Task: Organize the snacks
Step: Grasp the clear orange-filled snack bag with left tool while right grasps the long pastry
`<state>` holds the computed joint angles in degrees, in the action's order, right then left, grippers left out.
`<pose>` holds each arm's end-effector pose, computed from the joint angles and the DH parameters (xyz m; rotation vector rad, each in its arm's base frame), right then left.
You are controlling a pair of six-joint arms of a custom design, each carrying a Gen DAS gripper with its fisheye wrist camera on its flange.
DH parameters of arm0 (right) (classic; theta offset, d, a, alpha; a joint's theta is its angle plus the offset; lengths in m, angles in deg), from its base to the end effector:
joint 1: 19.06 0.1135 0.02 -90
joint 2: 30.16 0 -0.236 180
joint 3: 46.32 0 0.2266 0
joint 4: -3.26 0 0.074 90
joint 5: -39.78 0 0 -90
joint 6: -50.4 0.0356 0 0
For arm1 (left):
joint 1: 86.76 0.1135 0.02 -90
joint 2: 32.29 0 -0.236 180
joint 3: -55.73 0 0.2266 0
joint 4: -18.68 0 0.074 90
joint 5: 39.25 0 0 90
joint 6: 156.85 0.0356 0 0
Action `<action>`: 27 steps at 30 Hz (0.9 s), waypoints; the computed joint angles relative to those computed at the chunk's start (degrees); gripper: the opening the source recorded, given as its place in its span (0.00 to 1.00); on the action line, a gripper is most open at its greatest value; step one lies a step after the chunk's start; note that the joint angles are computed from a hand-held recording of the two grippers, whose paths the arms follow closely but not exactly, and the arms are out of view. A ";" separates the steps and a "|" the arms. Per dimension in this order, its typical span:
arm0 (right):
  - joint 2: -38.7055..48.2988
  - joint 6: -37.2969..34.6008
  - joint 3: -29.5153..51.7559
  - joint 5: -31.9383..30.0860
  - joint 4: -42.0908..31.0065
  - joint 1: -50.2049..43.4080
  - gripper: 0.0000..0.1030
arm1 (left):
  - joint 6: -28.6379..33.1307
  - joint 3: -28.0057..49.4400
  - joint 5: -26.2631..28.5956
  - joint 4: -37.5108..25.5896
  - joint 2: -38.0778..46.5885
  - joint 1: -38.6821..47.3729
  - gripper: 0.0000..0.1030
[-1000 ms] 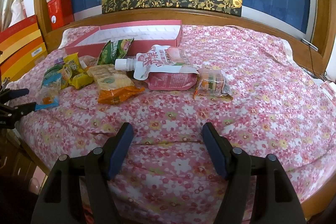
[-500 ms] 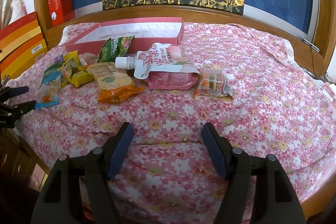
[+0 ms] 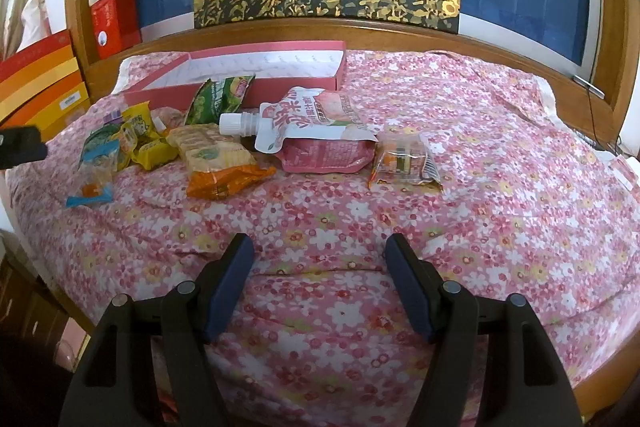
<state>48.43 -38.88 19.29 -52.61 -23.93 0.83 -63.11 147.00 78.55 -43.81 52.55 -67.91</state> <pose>0.2608 0.0959 0.2233 -0.4018 2.2466 0.2365 0.2730 0.0757 0.2864 -0.1380 2.4399 -0.4457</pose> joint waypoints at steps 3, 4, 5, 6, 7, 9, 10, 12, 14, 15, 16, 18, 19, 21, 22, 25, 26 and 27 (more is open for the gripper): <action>-0.26 0.41 -0.55 0.01 0.72 0.00 0.68 | -1.71 1.45 2.47 0.34 3.61 -2.44 0.85; -0.29 0.38 -0.60 -0.03 0.77 -0.02 0.68 | -1.83 1.49 2.89 0.54 4.39 -3.04 0.81; -0.28 0.29 -0.64 -0.19 0.88 -0.09 0.68 | -1.75 2.47 2.79 -0.24 5.99 -3.90 0.78; -0.27 0.31 -0.66 -0.24 0.91 -0.07 0.68 | -1.87 2.81 2.12 -0.38 7.04 -4.84 0.77; -0.47 0.34 -0.86 -0.25 0.97 -0.06 0.68 | -2.30 2.05 1.37 0.64 7.03 -5.65 0.75; -0.51 0.56 -0.85 -0.21 0.87 0.00 0.68 | -3.00 1.14 0.36 2.67 7.07 -7.01 0.74; -0.52 0.49 -0.87 -0.19 0.88 0.00 0.68 | -2.97 0.40 -0.09 3.41 6.81 -7.39 0.74; -0.48 0.38 -0.78 -0.20 0.78 -0.02 0.68 | -2.75 -0.88 -0.45 5.05 6.11 -8.35 0.72; -0.50 0.39 -0.83 -0.20 0.85 -0.02 0.68 | -1.78 -1.93 -3.14 5.96 5.42 -9.85 0.58; -0.51 0.36 -0.85 -0.19 0.88 0.01 0.68 | -1.03 -2.54 -5.65 6.60 4.92 -10.92 0.52; -0.59 0.37 -0.96 -0.17 0.92 0.05 0.68 | -0.08 -3.48 -7.33 7.34 4.25 -11.53 0.46; -0.54 0.40 -0.83 -0.12 0.73 0.07 0.68 | 0.20 -4.64 -6.10 8.49 3.71 -10.89 0.44; -0.52 0.34 -0.78 -0.15 0.58 0.05 0.68 | -0.01 -4.85 -4.39 8.31 3.62 -9.72 0.41; -0.05 0.22 0.21 -0.18 -0.72 0.04 0.68 | -0.13 -4.03 -0.96 7.09 4.66 -7.27 0.39; 0.49 0.15 1.21 -0.25 -1.74 -0.02 0.68 | -0.04 -3.91 0.14 6.63 4.79 -6.43 0.39; 2.54 -0.34 5.21 -0.24 -6.13 -0.11 0.68 | 0.18 -4.29 1.24 6.94 4.49 -5.75 0.37; 3.50 -0.52 7.28 -0.22 -8.58 -0.11 0.66 | 0.51 -4.36 0.83 6.92 4.22 -5.83 0.36; 4.52 -0.86 9.74 -0.81 -11.36 -0.34 0.60 | 0.62 -4.49 0.68 6.96 3.82 -5.87 0.36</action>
